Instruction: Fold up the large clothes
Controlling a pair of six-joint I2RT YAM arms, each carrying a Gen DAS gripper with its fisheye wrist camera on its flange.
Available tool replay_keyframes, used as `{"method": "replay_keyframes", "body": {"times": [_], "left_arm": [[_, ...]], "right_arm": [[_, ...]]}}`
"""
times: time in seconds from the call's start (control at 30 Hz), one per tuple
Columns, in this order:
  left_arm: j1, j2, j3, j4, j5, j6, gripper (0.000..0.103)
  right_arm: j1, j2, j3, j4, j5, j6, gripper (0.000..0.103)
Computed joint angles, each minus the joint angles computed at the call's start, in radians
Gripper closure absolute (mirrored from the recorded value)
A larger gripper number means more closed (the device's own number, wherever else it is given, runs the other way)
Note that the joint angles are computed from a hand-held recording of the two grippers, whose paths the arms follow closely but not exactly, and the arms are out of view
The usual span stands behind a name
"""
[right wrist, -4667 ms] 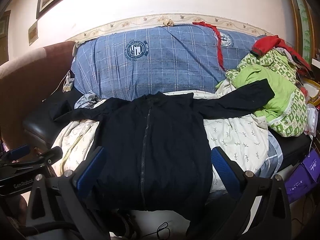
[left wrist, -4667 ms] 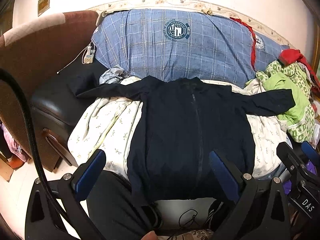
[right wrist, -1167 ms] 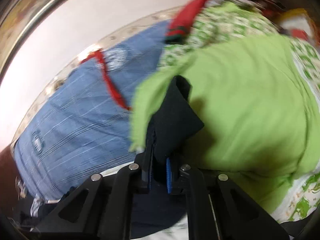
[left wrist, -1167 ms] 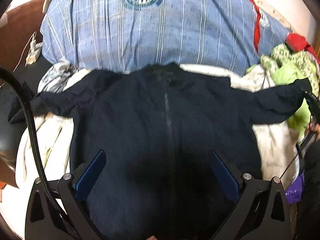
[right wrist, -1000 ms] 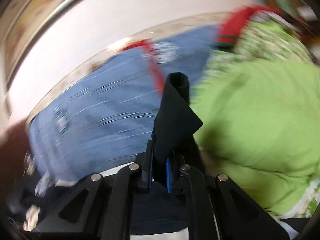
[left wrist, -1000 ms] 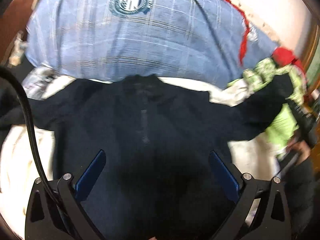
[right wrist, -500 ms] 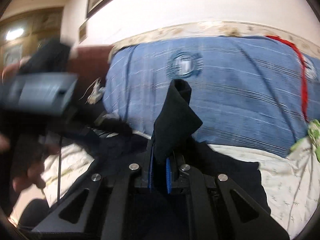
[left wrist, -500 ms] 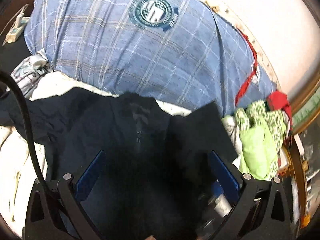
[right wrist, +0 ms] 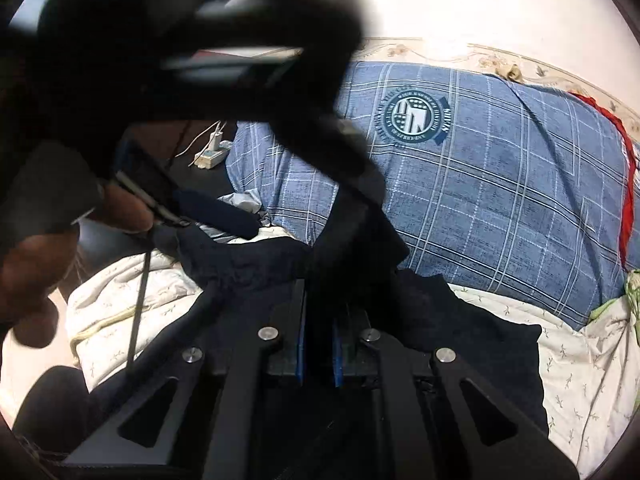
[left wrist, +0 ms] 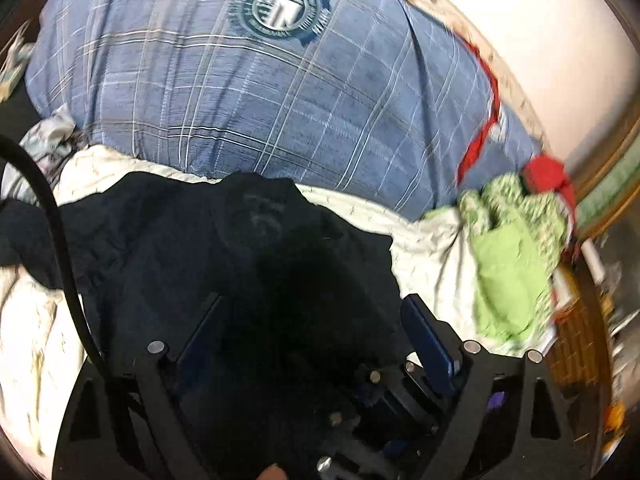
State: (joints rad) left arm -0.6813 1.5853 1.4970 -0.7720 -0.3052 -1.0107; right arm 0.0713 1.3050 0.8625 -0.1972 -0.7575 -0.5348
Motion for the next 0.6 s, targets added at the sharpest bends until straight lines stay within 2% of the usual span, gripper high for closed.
{"method": "replay_keyframes", "body": {"times": [0.07, 0.1, 0.13, 0.17, 0.23, 0.27, 0.43, 0.5, 0.53, 0.57, 0.6], "left_arm": [[-0.001, 0.073, 0.079, -0.085, -0.033, 0.009, 0.015], [0.001, 0.09, 0.088, -0.095, -0.037, 0.017, 0.016], [0.005, 0.093, 0.077, -0.081, -0.033, 0.029, 0.023], [0.009, 0.095, 0.069, -0.077, -0.027, 0.028, 0.044], [0.014, 0.097, 0.055, -0.073, -0.025, 0.035, 0.07], [0.012, 0.103, 0.057, -0.078, -0.033, 0.048, 0.076], [0.027, 0.028, -0.075, 0.035, -0.049, 0.012, 0.085], [0.044, 0.01, -0.105, 0.041, -0.073, 0.004, 0.085], [0.067, -0.007, -0.134, 0.055, -0.057, 0.005, 0.085], [0.086, -0.026, -0.165, 0.074, -0.047, 0.004, 0.085], [0.109, -0.042, -0.192, 0.08, -0.041, 0.003, 0.085]], "right_arm": [[0.005, -0.003, -0.007, 0.002, -0.004, -0.007, 0.093], [0.012, -0.01, -0.014, 0.007, -0.004, -0.006, 0.093], [0.016, -0.014, -0.02, 0.01, -0.001, -0.01, 0.093], [0.021, -0.016, -0.022, 0.011, 0.004, -0.014, 0.093], [0.031, -0.021, -0.03, 0.012, 0.013, -0.027, 0.093], [0.039, -0.023, -0.035, 0.018, 0.022, -0.029, 0.093], [0.08, -0.028, -0.058, 0.075, 0.082, -0.013, 0.091], [0.095, -0.061, -0.098, 0.133, 0.12, 0.019, 0.075], [0.097, -0.081, -0.125, 0.18, 0.149, 0.043, 0.045], [0.104, -0.099, -0.154, 0.235, 0.209, 0.068, 0.023], [0.086, -0.109, -0.168, 0.266, 0.209, 0.087, 0.017]]}}
